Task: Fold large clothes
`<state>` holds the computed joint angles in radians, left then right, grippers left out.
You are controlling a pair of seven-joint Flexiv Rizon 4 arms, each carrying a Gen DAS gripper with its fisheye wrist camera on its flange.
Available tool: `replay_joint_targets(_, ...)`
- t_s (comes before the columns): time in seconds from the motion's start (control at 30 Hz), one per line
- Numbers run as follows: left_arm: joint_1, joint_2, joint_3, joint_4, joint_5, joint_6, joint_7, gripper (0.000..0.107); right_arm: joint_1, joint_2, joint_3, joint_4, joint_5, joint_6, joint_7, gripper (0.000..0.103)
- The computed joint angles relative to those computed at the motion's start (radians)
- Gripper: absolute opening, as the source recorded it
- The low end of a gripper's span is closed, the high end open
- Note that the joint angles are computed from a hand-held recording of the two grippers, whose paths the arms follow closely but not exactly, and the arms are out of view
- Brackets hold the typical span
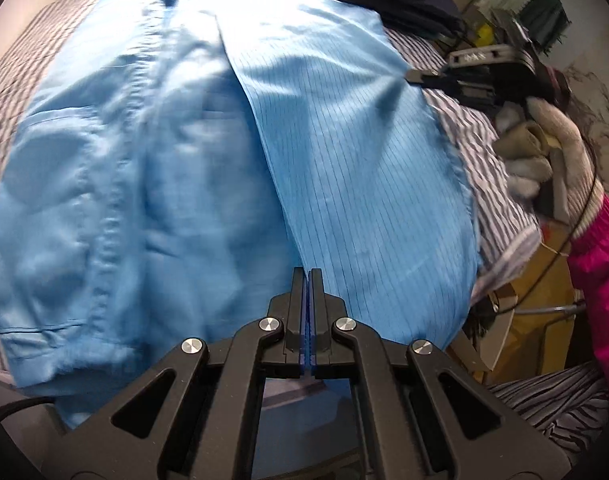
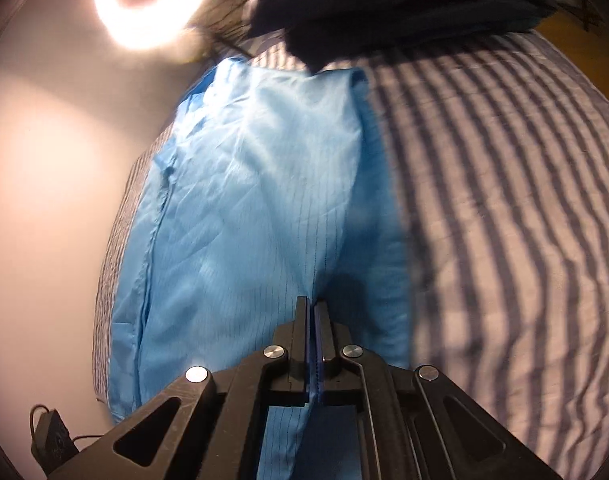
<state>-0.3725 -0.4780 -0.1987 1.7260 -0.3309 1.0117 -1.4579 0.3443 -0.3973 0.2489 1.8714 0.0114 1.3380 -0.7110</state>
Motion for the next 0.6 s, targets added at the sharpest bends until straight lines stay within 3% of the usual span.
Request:
replay_joint_targets(0.2, -0.035, -0.048, 0.009, -0.069, 0.048, -0.047, -0.022, 0.000, 0.024, -0.021, -0.057, -0.008, -0.065, -0.012, 0.023, 0.000)
replay_joint_targets(0.3, -0.039, -0.054, 0.011, -0.079, 0.059, -0.061, -0.024, 0.000, -0.008, -0.039, -0.020, -0.017, -0.035, 0.021, -0.003, 0.000)
replay_joint_targets(0.37, -0.041, -0.050, 0.017, -0.076, 0.066, -0.053, -0.032, 0.000, -0.055, -0.051, 0.038, -0.030, 0.008, 0.048, -0.065, 0.009)
replay_joint_targets(0.4, -0.040, -0.045, 0.019, -0.071, 0.067, -0.050, -0.036, 0.000, -0.059, -0.046, 0.040, -0.025, 0.018, 0.061, -0.071, 0.019)
replay_joint_targets(0.43, -0.033, -0.039, 0.015, -0.066, 0.059, -0.047, -0.034, 0.000, -0.045, -0.036, 0.017, -0.009, 0.015, 0.090, -0.058, 0.037)
replay_joint_targets(0.6, -0.023, 0.023, 0.021, -0.008, 0.061, 0.022, -0.027, 0.000, -0.019, -0.008, -0.058, 0.031, -0.014, 0.171, 0.000, 0.038)
